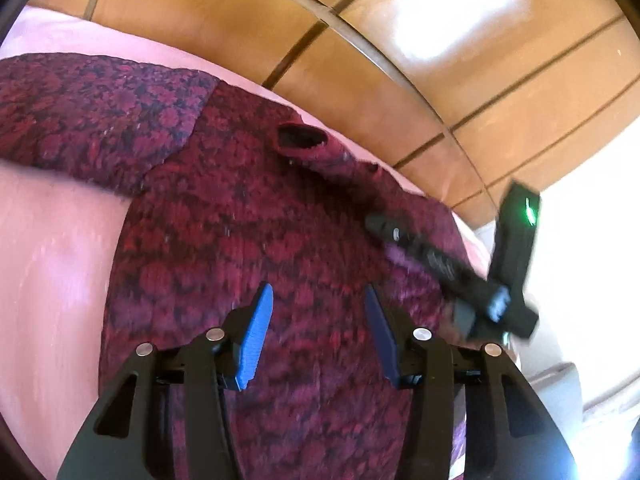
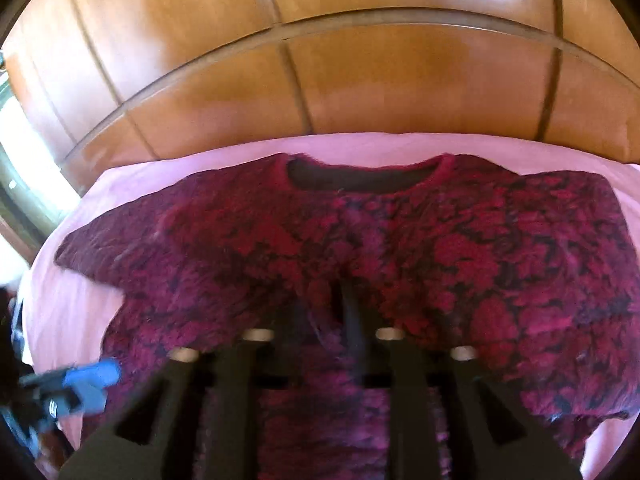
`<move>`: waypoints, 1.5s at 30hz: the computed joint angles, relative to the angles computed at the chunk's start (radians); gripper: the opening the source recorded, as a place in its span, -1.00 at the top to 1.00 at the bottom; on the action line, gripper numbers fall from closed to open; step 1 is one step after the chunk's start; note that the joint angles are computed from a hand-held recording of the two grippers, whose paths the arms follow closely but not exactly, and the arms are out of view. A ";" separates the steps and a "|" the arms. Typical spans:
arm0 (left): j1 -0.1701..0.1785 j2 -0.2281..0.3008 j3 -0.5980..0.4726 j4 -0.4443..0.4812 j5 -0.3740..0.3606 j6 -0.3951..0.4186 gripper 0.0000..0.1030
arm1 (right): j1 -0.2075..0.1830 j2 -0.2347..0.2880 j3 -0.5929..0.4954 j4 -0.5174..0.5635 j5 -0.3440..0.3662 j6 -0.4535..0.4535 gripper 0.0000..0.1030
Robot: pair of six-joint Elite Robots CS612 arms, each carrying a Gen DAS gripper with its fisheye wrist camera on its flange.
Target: Fold small clothes
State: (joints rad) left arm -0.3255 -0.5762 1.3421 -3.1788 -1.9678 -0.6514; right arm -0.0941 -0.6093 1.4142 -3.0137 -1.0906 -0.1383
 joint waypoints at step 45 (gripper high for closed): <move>-0.001 0.054 -0.138 0.163 0.327 0.108 0.79 | -0.098 -0.054 0.104 -0.158 -0.072 0.148 0.09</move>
State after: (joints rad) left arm -0.3266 -0.5225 1.2043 -3.0158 -1.6405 -0.5431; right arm -0.1925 -0.6634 1.5185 -3.1716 -1.1627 0.0097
